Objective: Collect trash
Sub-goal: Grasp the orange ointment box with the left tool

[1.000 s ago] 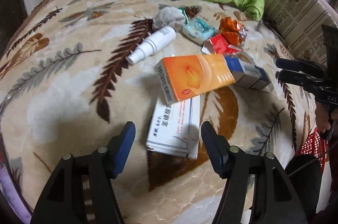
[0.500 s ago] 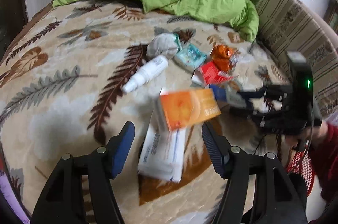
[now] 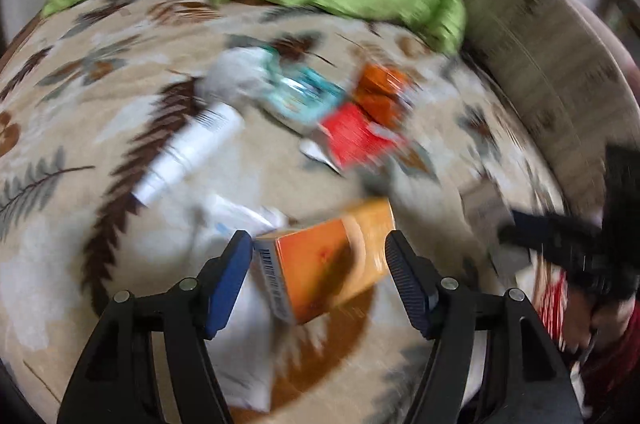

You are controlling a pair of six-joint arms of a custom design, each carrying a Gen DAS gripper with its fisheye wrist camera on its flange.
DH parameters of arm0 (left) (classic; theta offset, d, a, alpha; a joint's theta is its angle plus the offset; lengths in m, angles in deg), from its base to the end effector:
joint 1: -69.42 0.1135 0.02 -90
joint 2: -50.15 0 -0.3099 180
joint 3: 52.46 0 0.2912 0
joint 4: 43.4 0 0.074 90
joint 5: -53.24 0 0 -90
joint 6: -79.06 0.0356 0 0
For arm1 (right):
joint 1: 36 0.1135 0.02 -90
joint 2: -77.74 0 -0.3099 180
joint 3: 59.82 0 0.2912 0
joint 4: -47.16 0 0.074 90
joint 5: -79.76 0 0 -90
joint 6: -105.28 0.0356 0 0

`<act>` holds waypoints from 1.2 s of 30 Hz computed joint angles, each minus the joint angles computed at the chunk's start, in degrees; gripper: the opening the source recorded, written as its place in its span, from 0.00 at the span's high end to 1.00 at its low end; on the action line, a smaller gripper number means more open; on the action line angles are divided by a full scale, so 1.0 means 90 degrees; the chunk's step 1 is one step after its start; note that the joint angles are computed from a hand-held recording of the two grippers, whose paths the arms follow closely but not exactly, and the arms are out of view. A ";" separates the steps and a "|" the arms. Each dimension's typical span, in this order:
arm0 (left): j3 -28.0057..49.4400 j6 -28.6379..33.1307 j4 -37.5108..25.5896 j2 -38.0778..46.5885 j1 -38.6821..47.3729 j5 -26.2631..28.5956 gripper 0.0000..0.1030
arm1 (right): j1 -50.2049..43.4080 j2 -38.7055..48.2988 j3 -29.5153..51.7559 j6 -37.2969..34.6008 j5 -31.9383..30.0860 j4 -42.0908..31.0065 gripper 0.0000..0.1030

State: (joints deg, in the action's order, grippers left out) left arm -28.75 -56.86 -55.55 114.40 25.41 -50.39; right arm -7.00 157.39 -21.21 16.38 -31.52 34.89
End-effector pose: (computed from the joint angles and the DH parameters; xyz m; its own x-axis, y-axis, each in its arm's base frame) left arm 0.1299 -0.1138 0.1170 -0.8092 -0.1890 -0.5563 -0.0127 0.9523 -0.3050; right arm 0.2106 0.1315 0.1412 -0.7135 -0.3751 -0.5918 -0.6278 0.7172 0.3024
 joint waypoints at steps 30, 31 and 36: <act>0.1442 0.1356 -0.0280 0.2508 -0.0216 -0.0600 0.25 | -0.0215 -0.1190 -0.0939 0.1362 0.0008 0.0148 0.62; 0.1439 0.1348 -0.0146 0.2593 -0.0068 -0.0430 0.26 | -0.0215 -0.1144 -0.0922 0.1372 0.0010 0.0159 0.62; 0.1519 0.0886 -0.0006 0.2863 -0.0316 -0.0963 0.42 | -0.0321 -0.1007 -0.0886 0.1385 -0.0070 0.0192 0.62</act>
